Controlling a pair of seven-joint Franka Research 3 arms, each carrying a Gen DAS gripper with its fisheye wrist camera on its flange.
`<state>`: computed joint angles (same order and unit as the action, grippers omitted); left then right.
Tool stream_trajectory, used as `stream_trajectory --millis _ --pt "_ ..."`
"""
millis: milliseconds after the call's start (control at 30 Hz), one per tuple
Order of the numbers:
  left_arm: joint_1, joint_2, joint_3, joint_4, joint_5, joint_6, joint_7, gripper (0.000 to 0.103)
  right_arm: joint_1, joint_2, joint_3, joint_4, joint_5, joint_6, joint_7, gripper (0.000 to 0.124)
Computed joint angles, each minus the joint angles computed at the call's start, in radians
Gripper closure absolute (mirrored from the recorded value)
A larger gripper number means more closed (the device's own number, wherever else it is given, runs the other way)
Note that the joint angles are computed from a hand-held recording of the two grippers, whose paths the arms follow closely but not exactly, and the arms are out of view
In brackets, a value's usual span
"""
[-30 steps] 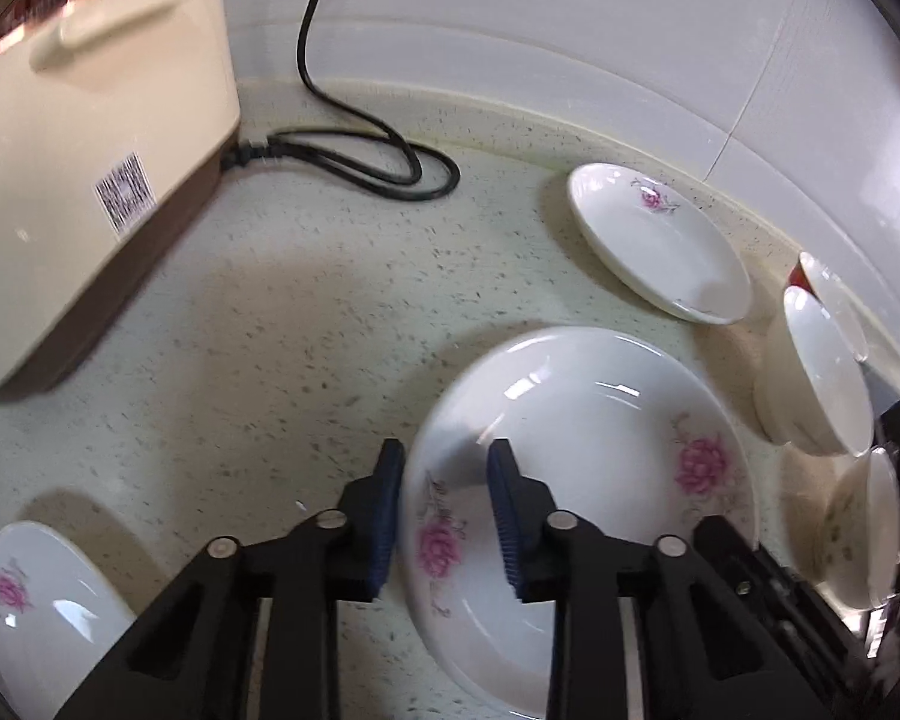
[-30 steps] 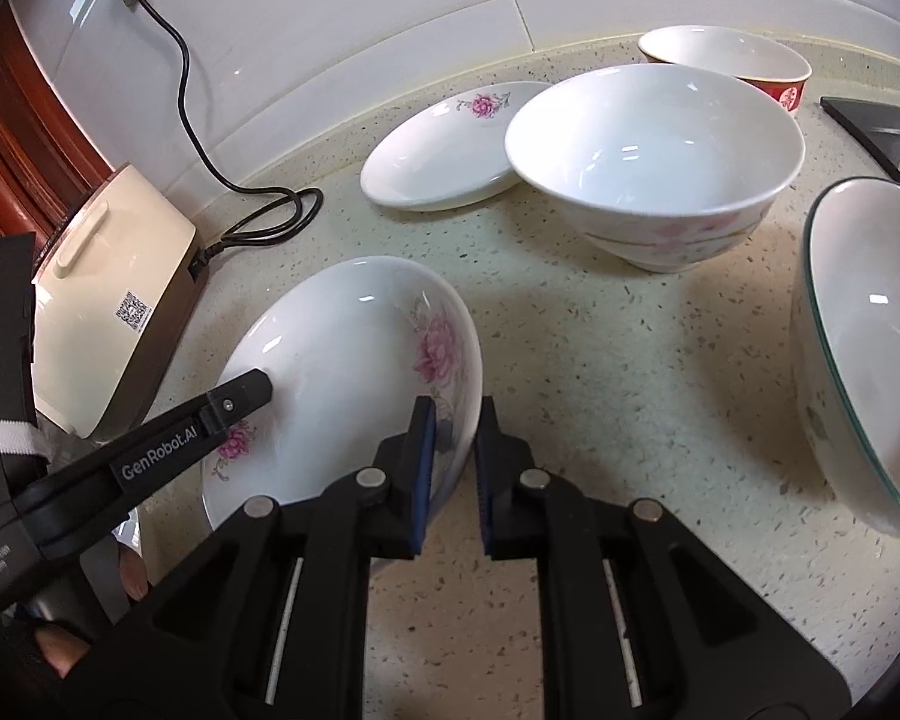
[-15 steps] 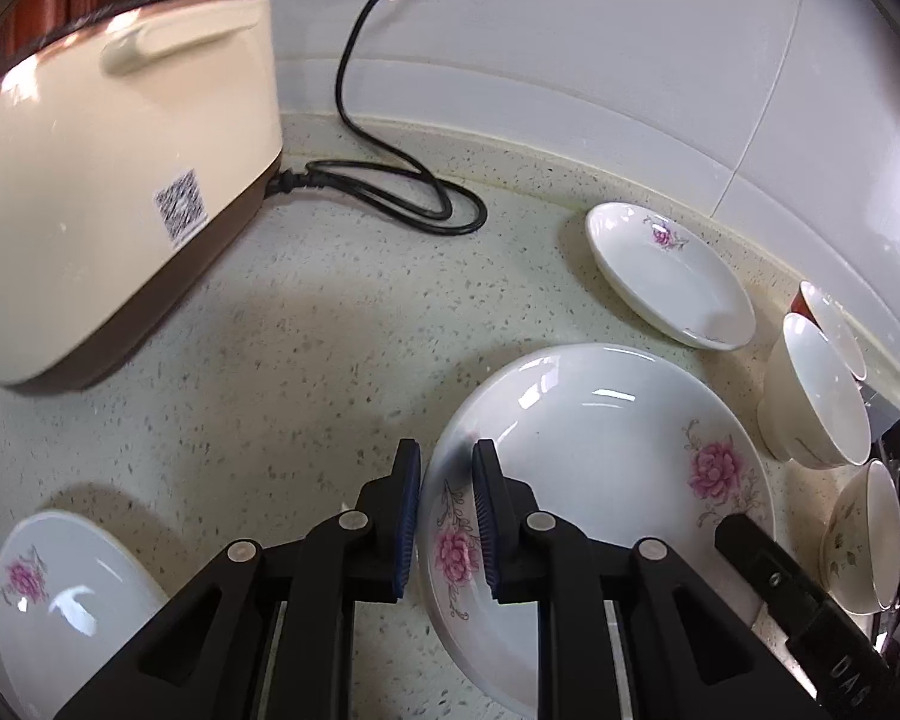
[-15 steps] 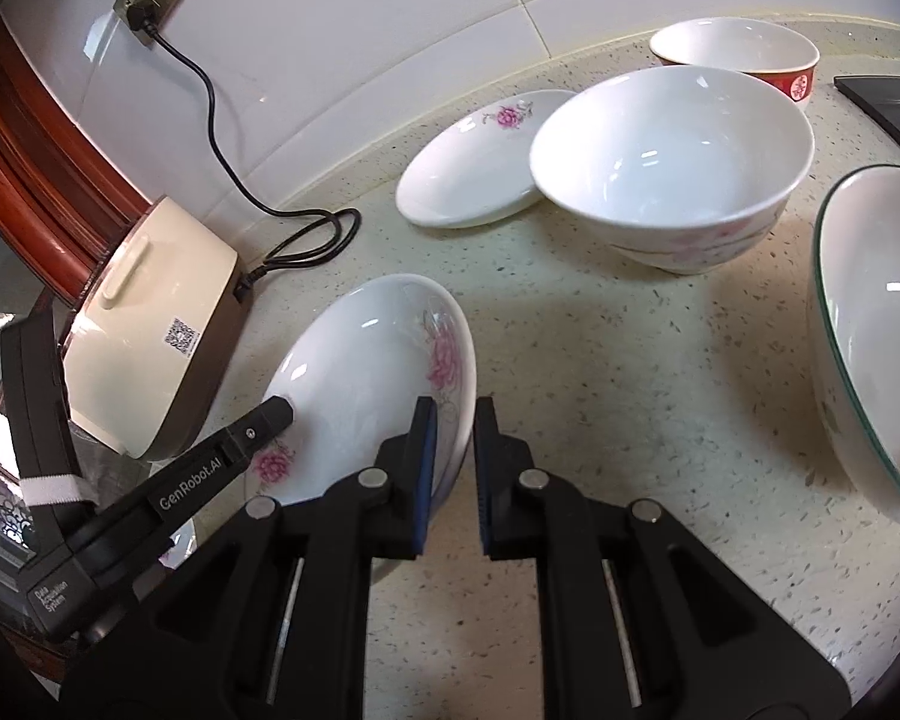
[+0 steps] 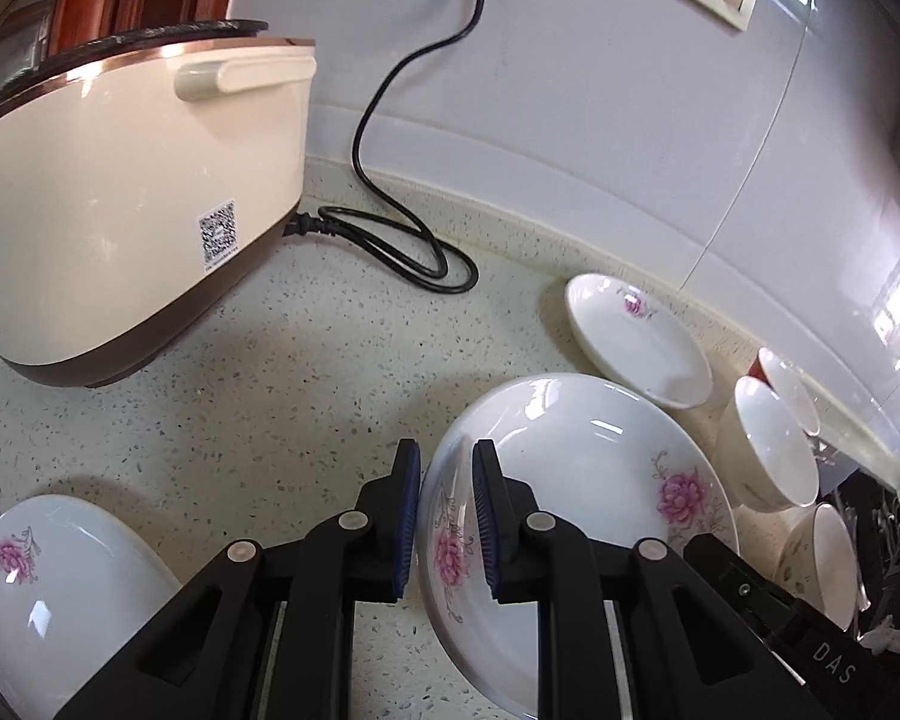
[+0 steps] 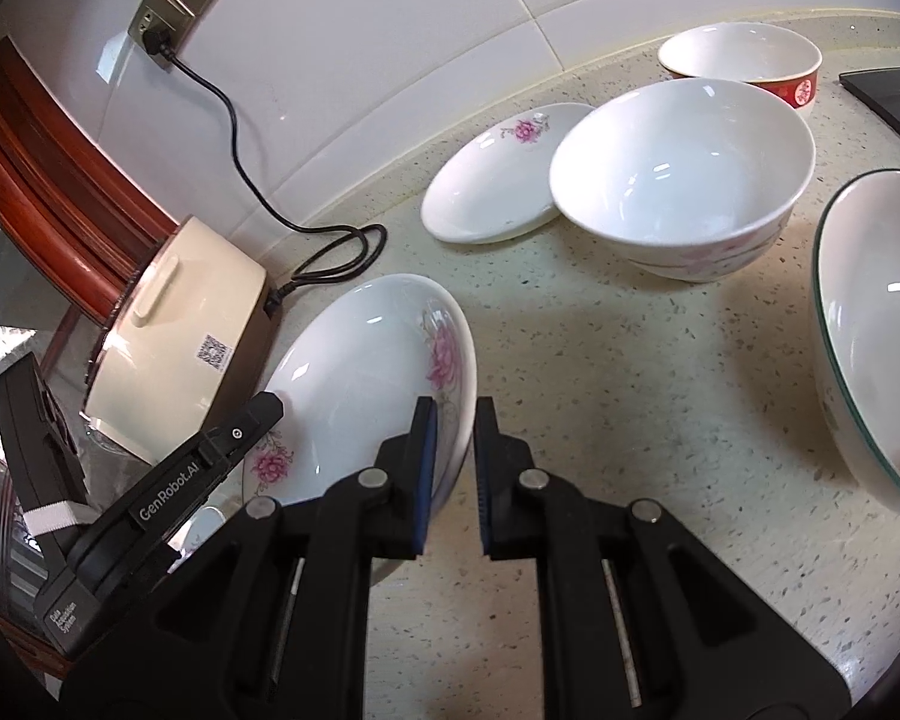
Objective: Organize plates and bowls
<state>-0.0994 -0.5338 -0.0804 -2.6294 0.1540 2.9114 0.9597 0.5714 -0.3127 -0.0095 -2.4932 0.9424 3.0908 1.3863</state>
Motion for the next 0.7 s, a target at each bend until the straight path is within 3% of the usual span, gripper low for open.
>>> stream_trajectory --millis 100,333,700 --pt "0.018 -0.018 -0.007 -0.016 0.008 0.028 -0.016 0.084 0.033 -0.002 -0.023 0.007 0.034 0.001 -0.044 0.109" --pt "0.118 -0.099 -0.082 -0.053 0.086 0.037 -0.108 0.084 0.069 0.003 -0.035 0.041 0.156 -0.028 -0.175 0.109" --pt "0.138 -0.199 -0.09 -0.104 0.143 -0.007 -0.188 0.084 0.05 0.004 0.015 0.081 0.344 -0.054 -0.371 0.109"
